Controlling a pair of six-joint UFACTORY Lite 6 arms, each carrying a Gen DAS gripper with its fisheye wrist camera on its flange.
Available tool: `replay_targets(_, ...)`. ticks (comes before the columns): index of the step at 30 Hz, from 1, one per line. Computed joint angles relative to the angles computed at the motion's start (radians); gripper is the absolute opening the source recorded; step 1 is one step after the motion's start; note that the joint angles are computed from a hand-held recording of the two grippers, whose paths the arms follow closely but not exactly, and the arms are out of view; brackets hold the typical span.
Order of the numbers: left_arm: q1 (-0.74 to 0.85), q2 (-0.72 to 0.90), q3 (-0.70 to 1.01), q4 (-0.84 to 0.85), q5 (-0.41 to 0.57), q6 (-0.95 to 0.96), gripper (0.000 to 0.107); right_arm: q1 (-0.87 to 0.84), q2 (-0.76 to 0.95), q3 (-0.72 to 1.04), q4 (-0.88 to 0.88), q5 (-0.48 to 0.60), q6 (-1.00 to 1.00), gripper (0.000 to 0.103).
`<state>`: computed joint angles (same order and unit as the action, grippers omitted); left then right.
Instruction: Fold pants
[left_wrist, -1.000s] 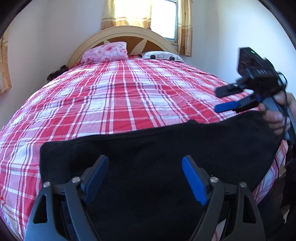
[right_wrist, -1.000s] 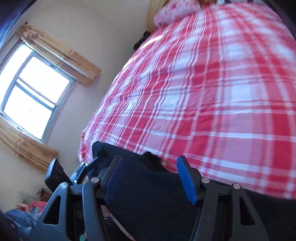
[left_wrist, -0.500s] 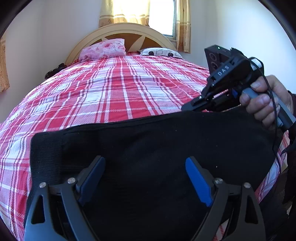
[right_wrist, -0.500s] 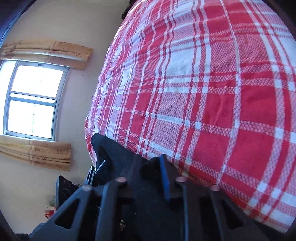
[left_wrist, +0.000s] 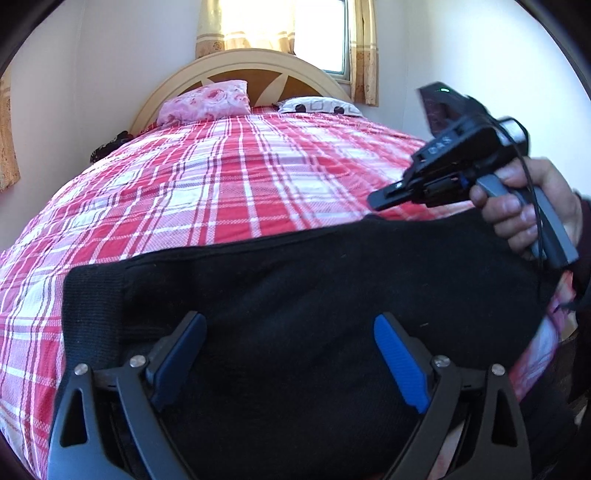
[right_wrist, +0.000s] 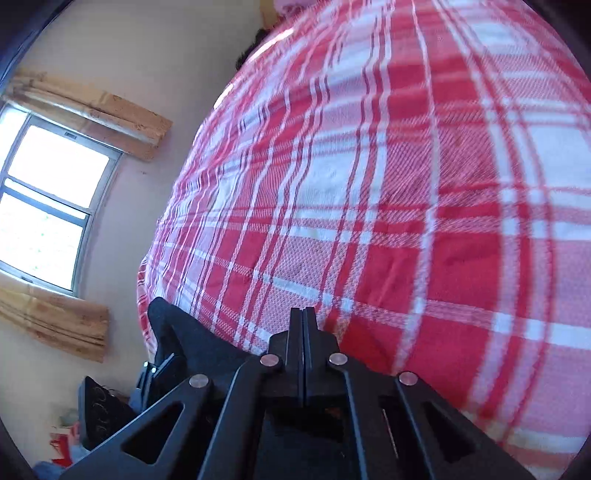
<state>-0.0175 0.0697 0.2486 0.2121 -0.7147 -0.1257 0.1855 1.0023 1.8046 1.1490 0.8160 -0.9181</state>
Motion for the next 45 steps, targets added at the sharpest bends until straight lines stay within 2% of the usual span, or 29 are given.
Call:
replay_targets(1,-0.002,-0.04,-0.017,0.024,0.008,-0.028,0.095,-0.032,-0.079,-0.105,0.063,0.009,-0.069,0.002)
replay_targets(3,-0.066,-0.126,-0.034,-0.017,0.05,-0.025,0.095,-0.112,-0.241,-0.314,0.156,0.037,-0.208,0.02)
replay_targets(4,-0.108,-0.148,-0.03,-0.058,0.069,-0.002,0.095,-0.166,-0.327,-0.419,0.182,0.058,-0.279,0.053)
replay_targets(5,-0.166,-0.164,-0.02,-0.12,0.087,0.034,0.095,-0.258,-0.422,-0.523,0.174,0.105,-0.341,0.065)
replay_targets(6,-0.222,-0.165,-0.001,-0.171,0.1,0.064,0.095,-0.328,-0.504,-0.628,0.203,0.122,-0.41,0.072)
replay_targets(8,-0.329,-0.127,0.065,-0.261,0.126,0.115,0.095,-0.537,-0.639,-0.796,0.204,0.197,-0.539,0.072)
replay_targets(11,-0.484,-0.022,0.192,-0.388,0.154,0.204,0.095,-0.851,-0.78,-0.943,0.164,0.175,-0.549,0.072)
replay_targets(14,-0.6,0.082,0.312,-0.484,0.171,0.291,0.095,-1.145,-0.723,-0.913,0.068,0.216,-0.616,0.072)
replay_targets(17,-0.692,0.19,0.443,-0.566,0.212,0.375,0.095,-1.286,-0.635,-0.828,0.008,0.239,-0.601,0.072)
replay_targets(19,-0.73,0.267,0.527,-0.626,0.244,0.437,0.096,-1.32,-0.589,-0.812,0.028,0.246,-0.626,0.072)
replay_targets(22,-0.761,0.372,0.625,-0.75,0.282,0.552,0.096,-1.3,-0.506,-0.764,0.057,0.17,-0.609,0.072)
replay_targets(24,-0.759,0.396,0.639,-0.764,0.302,0.547,0.097,-1.296,-0.462,-0.717,0.053,0.162,-0.603,0.072)
replay_targets(27,-0.743,0.368,0.607,-0.698,0.322,0.455,0.1,-1.264,-0.51,-0.757,0.063,0.099,-0.647,0.072)
replay_targets(29,-0.756,0.358,0.597,-0.729,0.318,0.47,0.1,-1.256,-0.54,-0.779,0.063,0.038,-0.715,0.072)
replay_targets(32,-0.79,0.333,0.592,-0.786,0.287,0.529,0.1,-1.222,-0.651,-0.88,0.12,-0.121,-0.839,0.072)
replay_targets(34,-0.797,0.327,0.605,-0.804,0.277,0.558,0.1,-1.255,-0.645,-0.881,0.153,-0.111,-0.872,0.072)
replay_targets(39,-0.795,0.391,0.72,-0.855,0.325,0.613,0.1,-1.32,-0.524,-0.713,0.195,-0.134,-0.8,0.072)
replay_targets(42,-0.786,0.461,0.804,-0.865,0.402,0.631,0.1,-1.329,-0.456,-0.6,0.192,-0.124,-0.774,0.072)
replay_targets(44,-0.788,0.514,0.84,-0.885,0.405,0.64,0.101,-1.32,-0.376,-0.48,0.103,-0.107,-0.695,0.072)
replay_targets(45,-0.786,0.514,0.83,-0.842,0.393,0.583,0.103,-1.307,-0.318,-0.404,0.043,-0.108,-0.617,0.072)
